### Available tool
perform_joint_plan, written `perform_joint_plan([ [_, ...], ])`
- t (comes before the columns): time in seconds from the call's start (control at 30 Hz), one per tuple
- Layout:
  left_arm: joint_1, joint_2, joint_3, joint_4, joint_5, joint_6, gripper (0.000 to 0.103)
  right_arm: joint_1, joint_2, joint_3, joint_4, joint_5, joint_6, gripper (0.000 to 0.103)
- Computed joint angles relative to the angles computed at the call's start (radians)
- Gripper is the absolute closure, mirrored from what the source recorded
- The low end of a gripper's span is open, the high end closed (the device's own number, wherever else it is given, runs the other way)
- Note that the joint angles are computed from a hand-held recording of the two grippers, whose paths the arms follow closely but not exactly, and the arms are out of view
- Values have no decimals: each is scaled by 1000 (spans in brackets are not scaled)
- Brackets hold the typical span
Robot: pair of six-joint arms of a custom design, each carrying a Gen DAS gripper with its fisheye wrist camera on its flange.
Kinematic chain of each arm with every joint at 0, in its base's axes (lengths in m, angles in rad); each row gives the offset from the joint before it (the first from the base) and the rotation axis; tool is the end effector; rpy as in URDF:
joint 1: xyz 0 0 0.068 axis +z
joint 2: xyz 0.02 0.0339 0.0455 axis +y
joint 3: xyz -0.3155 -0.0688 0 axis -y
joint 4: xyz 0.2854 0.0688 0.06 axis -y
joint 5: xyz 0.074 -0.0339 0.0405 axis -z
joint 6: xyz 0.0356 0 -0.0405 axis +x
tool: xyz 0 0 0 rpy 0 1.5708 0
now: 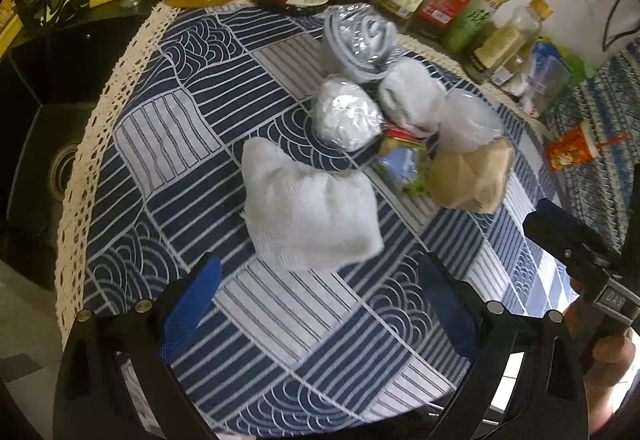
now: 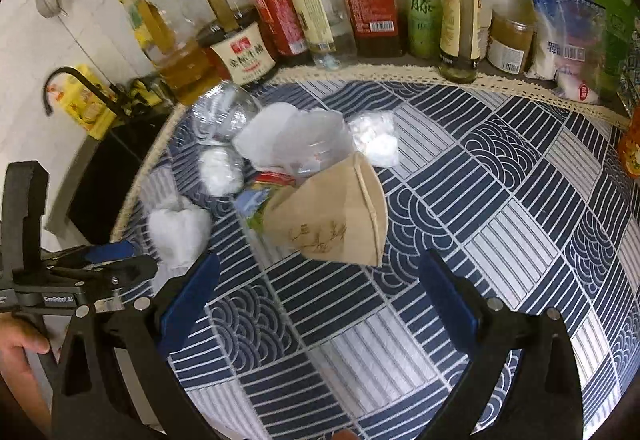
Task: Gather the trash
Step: 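Grasp the white towel-like tissue with left tool while right tool grasps brown paper cup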
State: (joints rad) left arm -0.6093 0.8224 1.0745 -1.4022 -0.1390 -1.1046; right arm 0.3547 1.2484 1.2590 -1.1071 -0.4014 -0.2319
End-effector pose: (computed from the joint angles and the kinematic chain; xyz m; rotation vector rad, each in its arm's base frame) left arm 0.0941 -0.0597 0.3743 -0.7125 2.6515 -0.3179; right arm 0.2329 0.1011 0.3808 -0.8866 2.4872 0.5746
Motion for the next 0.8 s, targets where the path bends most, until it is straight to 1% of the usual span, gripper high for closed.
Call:
perform_joint_plan([
  [0.07,50,7,-11,17,23,45,7,28,8,-7,28,29,3,5],
  [0.17,87,33,-15,28,20,94,7,49,44,-5,41,29,21,5],
  [0.27,137,48,-23,54,42,141,7,73,69,-10,64,53,34,5],
  [0.5,210,63,-49,92,70,205,9,98,122,-15,90,89,57,5],
  [0.6,240,71,-62,106,84,233,9,104,142,-19,100,88,70,5],
  [0.67,253,71,-70,114,91,240,16,108,152,-19,103,84,72,5],
  [0.73,262,72,-77,122,103,252,20,111,152,-25,111,88,77,5],
  [0.77,262,73,-79,126,104,255,25,111,155,-25,111,89,80,7],
  [0.8,265,72,-81,128,110,261,27,110,159,-25,109,85,84,10],
])
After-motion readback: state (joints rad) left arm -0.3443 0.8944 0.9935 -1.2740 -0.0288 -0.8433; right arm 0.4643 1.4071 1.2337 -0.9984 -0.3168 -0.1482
